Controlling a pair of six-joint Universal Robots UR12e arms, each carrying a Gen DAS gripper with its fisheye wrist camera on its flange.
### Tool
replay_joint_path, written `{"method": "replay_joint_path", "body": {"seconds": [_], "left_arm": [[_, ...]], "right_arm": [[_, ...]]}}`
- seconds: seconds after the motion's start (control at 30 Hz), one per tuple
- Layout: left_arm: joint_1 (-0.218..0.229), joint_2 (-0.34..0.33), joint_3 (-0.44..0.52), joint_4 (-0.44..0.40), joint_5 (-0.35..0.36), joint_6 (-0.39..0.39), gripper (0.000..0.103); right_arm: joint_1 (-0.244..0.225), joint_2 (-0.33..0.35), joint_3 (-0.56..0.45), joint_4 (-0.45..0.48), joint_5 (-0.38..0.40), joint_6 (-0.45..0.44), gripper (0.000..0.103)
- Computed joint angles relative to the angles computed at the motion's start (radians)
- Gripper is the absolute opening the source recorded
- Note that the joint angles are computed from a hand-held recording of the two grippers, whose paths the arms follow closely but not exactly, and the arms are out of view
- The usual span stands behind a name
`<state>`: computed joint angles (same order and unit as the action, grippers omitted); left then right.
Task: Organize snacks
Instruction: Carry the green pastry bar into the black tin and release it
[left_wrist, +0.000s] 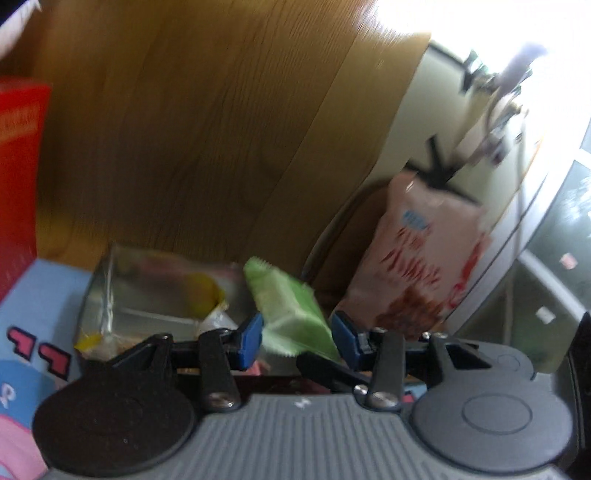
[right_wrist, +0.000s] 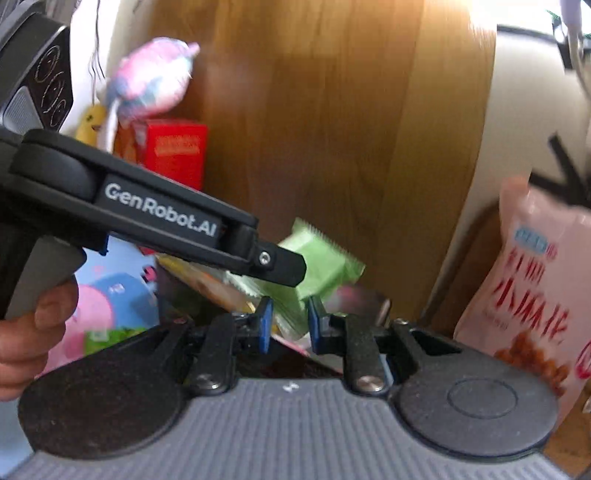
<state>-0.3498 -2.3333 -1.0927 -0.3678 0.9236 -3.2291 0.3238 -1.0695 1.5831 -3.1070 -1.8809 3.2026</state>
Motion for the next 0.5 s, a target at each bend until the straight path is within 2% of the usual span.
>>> {"method": "replay_joint_path", "body": {"seconds": [0.07, 0.1, 0.13, 0.2, 0.33, 0.43, 0.5], "left_arm": [[-0.01, -0.019, 0.031, -0.061, 0.015, 0.025, 0.042], [-0.012, -0.024, 0.034, -0.061, 0.016, 0.027, 0.044], [-0.013, -0.024, 0.029, -0.045, 0.023, 0.028, 0.047], [-0.01, -0.011, 0.009, -0.019, 0.02, 0.042, 0.048], [0.013, 0.038, -0.085, 0.082, -0.047, 0.047, 0.054], [0.029, 0.085, -0.168, 0.056, -0.092, 0.108, 0.055], [0.038, 0.115, -0.224, 0.031, -0.112, 0.164, 0.055]], "right_arm": [[-0.007, 0.008, -0.001, 0.007, -0.01, 0.013, 0.026], [-0.01, 0.014, -0.008, 0.013, -0.021, 0.022, 0.029], [-0.013, 0.014, -0.002, -0.001, -0.023, 0.04, 0.038], [-0.021, -0.001, 0.027, -0.041, 0.001, 0.105, 0.042], [-0.042, -0.061, 0.163, -0.168, 0.058, 0.32, 0.041], [-0.057, -0.092, 0.246, -0.19, 0.122, 0.499, 0.041], [-0.064, -0.097, 0.278, -0.193, 0.166, 0.586, 0.041]]}}
